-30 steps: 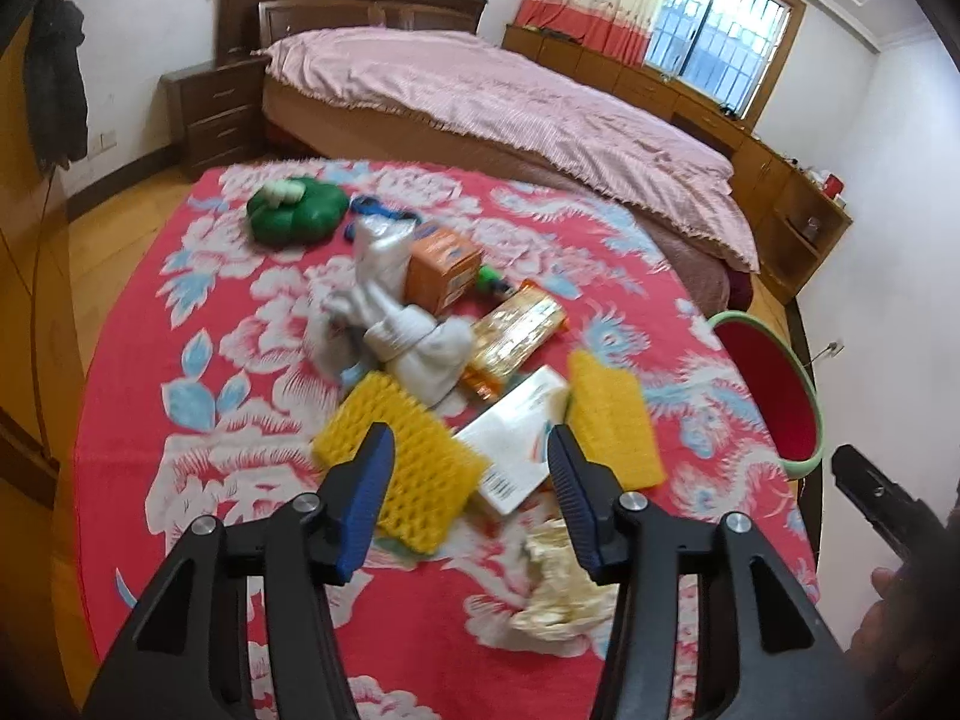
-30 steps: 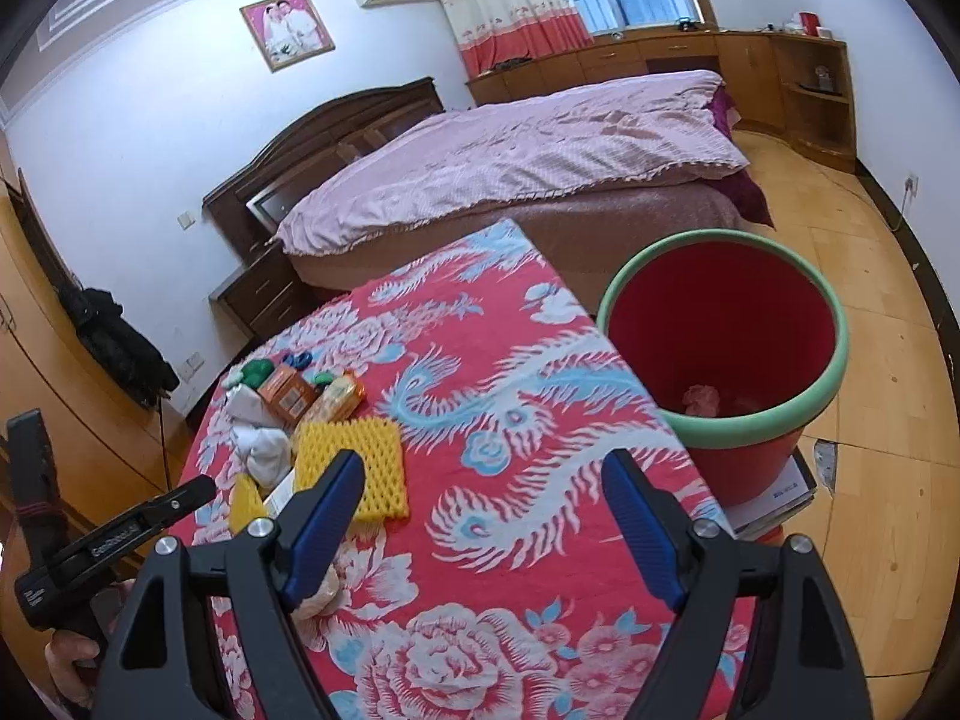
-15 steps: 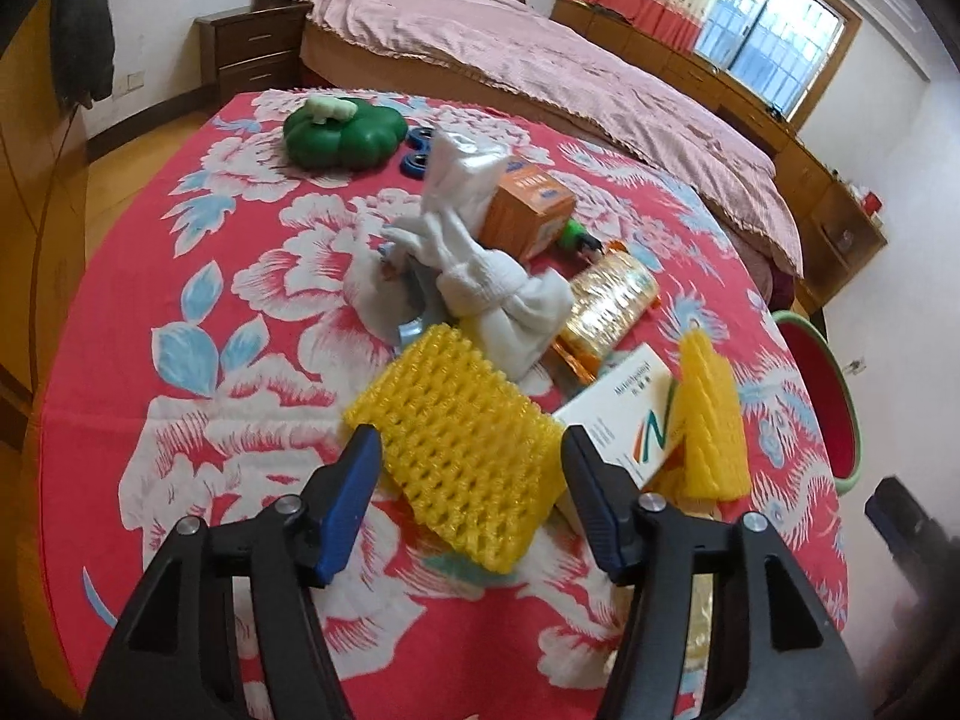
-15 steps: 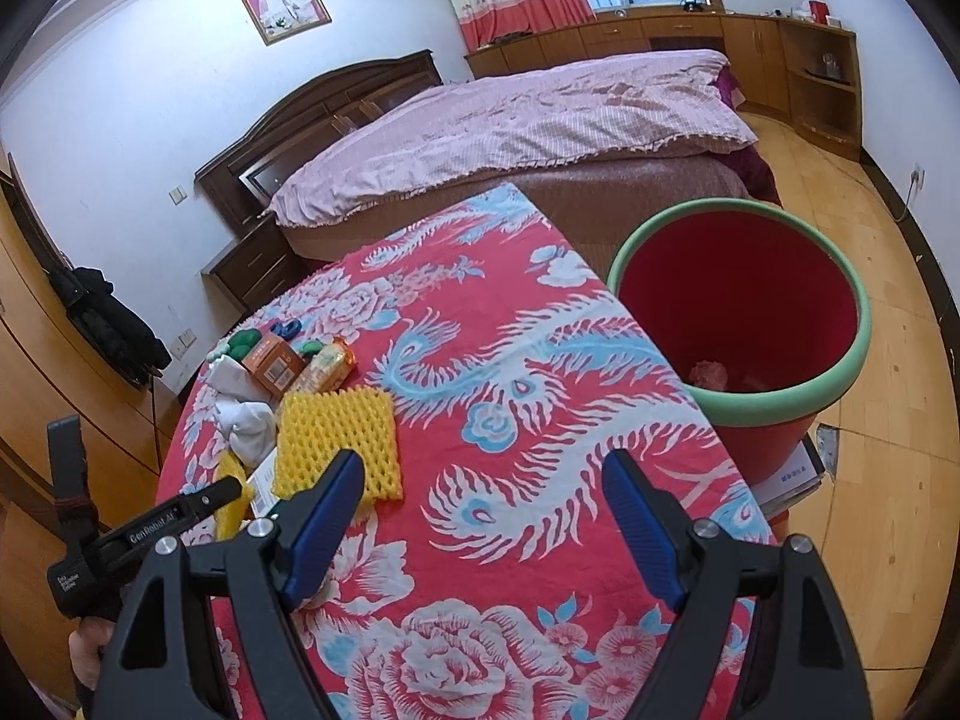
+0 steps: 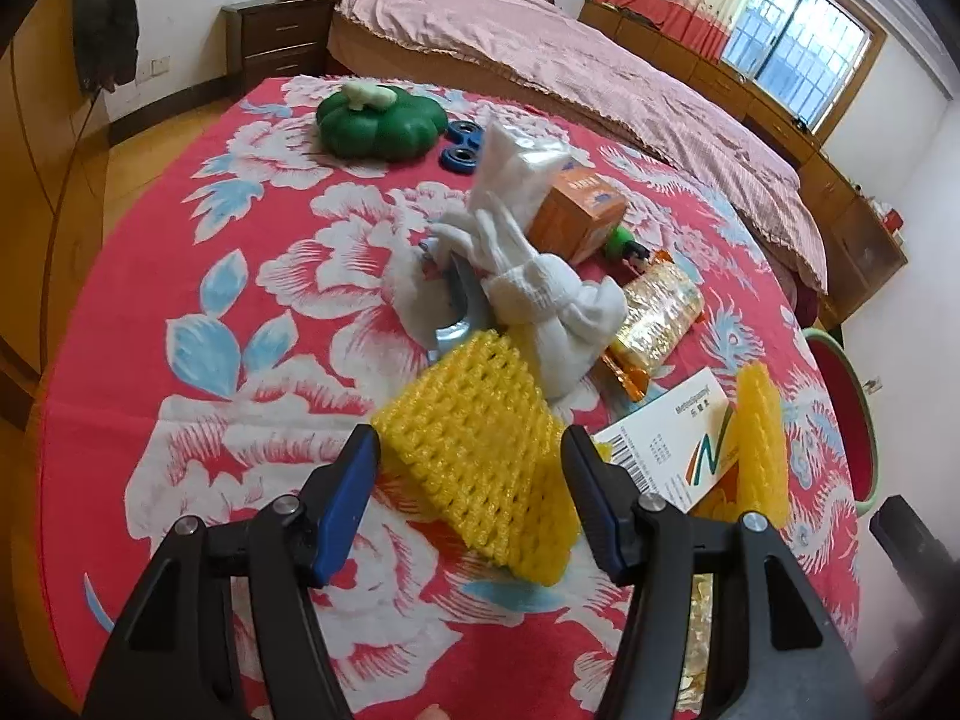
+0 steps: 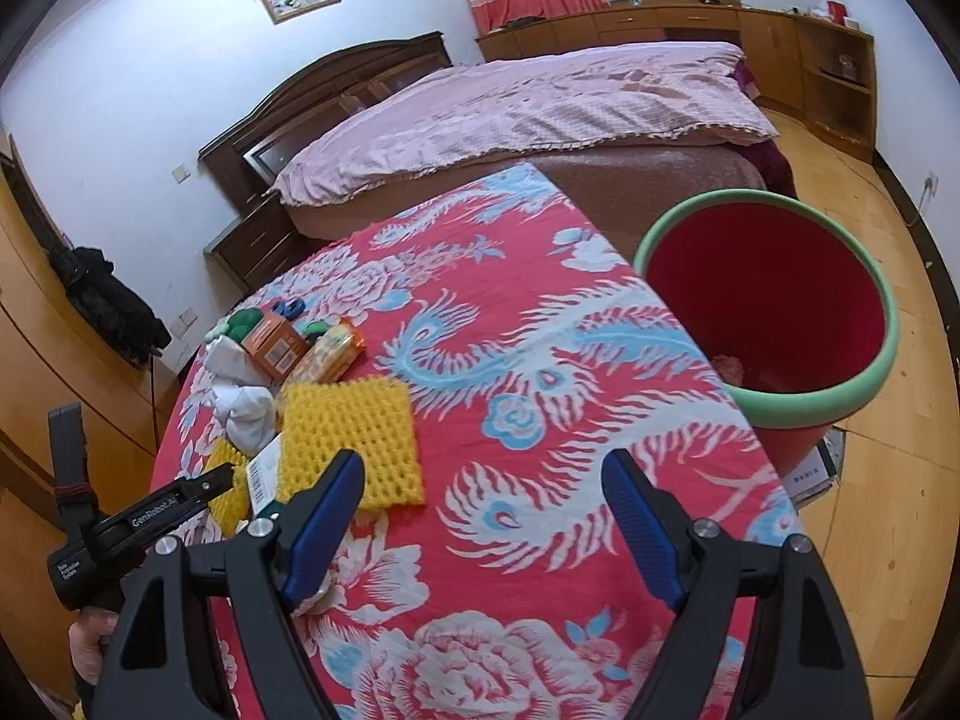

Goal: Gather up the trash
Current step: 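Grasp a yellow foam net with the left tool while the right tool grasps another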

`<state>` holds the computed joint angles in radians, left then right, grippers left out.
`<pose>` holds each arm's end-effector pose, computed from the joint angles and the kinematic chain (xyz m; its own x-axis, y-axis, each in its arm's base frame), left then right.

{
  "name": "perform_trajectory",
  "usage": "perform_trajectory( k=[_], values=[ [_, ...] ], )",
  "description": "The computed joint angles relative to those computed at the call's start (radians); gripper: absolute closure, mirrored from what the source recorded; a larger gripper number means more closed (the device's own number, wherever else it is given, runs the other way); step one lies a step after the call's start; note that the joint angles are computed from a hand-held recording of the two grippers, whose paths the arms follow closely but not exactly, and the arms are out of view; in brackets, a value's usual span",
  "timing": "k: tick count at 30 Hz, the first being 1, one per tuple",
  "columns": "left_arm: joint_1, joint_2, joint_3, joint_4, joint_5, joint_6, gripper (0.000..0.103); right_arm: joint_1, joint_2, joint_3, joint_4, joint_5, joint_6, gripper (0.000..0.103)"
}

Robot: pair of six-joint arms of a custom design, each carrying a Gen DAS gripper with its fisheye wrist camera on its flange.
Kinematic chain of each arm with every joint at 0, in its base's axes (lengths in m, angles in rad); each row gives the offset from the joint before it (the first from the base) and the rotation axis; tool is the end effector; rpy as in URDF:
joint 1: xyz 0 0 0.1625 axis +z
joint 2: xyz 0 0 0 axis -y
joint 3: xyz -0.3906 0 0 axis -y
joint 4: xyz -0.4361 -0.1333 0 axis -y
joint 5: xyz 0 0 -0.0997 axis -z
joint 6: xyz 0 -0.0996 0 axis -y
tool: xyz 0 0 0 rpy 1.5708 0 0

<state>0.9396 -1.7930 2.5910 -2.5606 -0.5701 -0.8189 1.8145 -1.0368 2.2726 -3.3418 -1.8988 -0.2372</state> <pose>-0.0174 -0.3917 0.1975 -0.7854 -0.4498 -0.4252 0.0083 0.6793 -0.7338 0.2131 -0.4375 0.0566 -0.8828 -0.2632 0.3892 -0.4269 0.7952 -0.4306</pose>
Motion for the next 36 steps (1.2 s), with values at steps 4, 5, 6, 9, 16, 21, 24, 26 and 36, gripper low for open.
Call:
perform_trajectory(
  k=[4,5,6,9,16,21,24,26,36],
  values=[
    [-0.009,0.021,0.002,-0.016,0.017,0.018,0.051,0.009,0.023,-0.016,0.015,0.001,-0.01,0.02],
    [-0.008,0.023,0.008,-0.049,0.008,0.04,0.057,0.011,0.031,-0.023,0.02,0.0,-0.012,0.02],
    [-0.004,0.023,0.014,-0.088,-0.008,0.063,0.066,0.013,0.041,-0.03,0.026,0.0,-0.015,0.02],
    [0.019,0.024,0.022,-0.191,-0.081,0.129,0.085,0.016,0.064,-0.047,0.044,0.003,-0.017,0.02],
    [-0.008,-0.002,0.048,-0.227,-0.072,0.136,0.093,0.022,0.111,-0.082,0.078,0.007,-0.026,0.02],
    [-0.045,-0.072,0.072,-0.177,-0.026,0.11,0.093,0.016,0.137,-0.105,0.121,0.022,-0.023,0.028],
    [-0.066,-0.106,0.078,-0.121,0.001,0.078,0.093,0.017,0.149,-0.11,0.117,0.023,-0.032,0.036],
    [-0.081,-0.115,0.081,-0.102,0.017,0.066,0.093,0.016,0.15,-0.112,0.124,0.031,-0.036,0.045],
    [-0.145,-0.159,0.082,-0.02,0.036,0.024,0.093,-0.011,0.145,-0.104,0.125,0.079,-0.028,0.087]
  ],
)
